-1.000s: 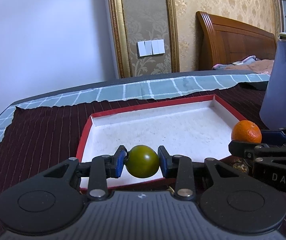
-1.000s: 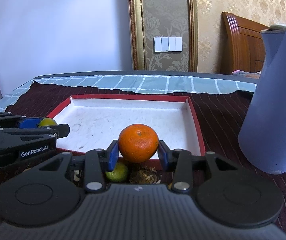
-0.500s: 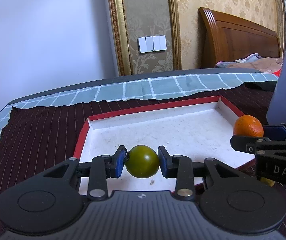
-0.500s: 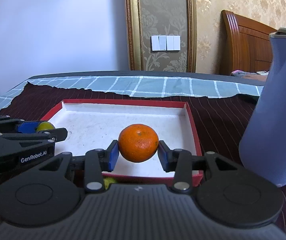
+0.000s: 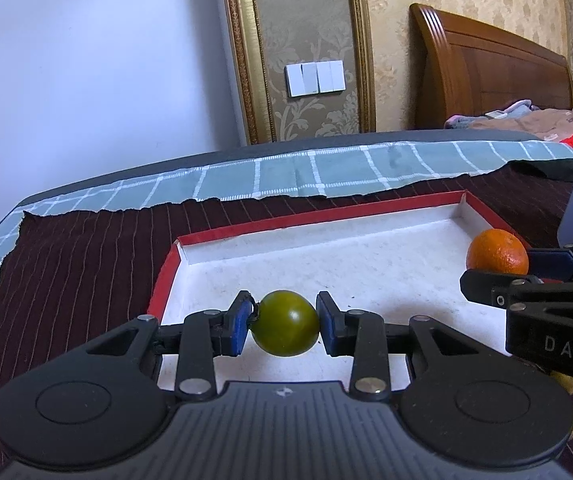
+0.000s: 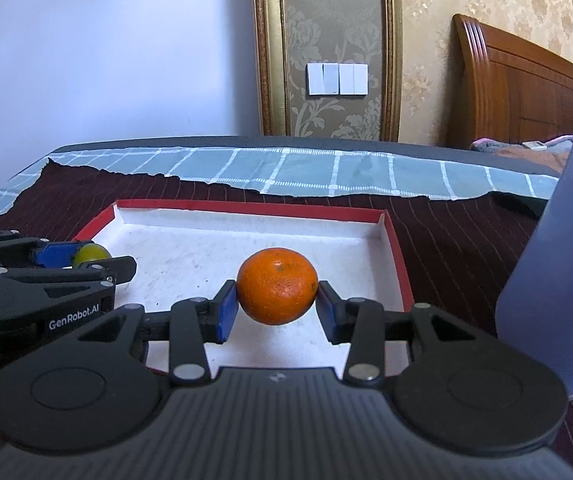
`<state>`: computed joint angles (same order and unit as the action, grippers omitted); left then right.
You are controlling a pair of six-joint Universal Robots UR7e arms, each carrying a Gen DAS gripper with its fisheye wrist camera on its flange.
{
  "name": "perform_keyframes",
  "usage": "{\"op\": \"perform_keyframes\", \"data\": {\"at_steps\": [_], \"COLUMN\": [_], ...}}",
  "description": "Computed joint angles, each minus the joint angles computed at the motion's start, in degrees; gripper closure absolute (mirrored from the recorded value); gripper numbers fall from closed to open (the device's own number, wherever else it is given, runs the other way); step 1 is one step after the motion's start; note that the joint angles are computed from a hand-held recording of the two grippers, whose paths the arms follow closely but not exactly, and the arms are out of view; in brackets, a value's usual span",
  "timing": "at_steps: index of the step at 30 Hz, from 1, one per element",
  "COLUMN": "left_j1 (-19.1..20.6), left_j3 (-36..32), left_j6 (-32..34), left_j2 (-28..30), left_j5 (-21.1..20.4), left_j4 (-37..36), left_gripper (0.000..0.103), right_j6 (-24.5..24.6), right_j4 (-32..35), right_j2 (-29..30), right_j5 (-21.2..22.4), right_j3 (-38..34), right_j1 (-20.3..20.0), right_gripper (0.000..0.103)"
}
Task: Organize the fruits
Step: 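Lower and open the left gripper in the tray while the right gripper releases the mandarin there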
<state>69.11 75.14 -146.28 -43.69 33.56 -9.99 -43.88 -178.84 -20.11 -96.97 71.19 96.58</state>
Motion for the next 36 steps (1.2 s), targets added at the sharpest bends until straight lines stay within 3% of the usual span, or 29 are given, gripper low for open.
{"op": "perform_keyframes", "data": {"at_steps": [21,36], "left_j1": [1.67,3.56], "left_j3": [-12.02,-28.03], "left_j6": [-0.55,-3.36], "left_j2": [6.2,14.05], "left_j5": [-1.52,-3.07], "left_j4": [8.05,19.42], "left_gripper": [0.068,0.068], "right_j6": [2.75,4.22], "right_j4": [7.25,13.98], "right_j2": [5.67,12.32], "right_j5": [-1.99,-6.09], "right_j3": [-12.3,-24.13], "right_j1": [0.29,0.89], "right_gripper": [0.063,0.062]}}
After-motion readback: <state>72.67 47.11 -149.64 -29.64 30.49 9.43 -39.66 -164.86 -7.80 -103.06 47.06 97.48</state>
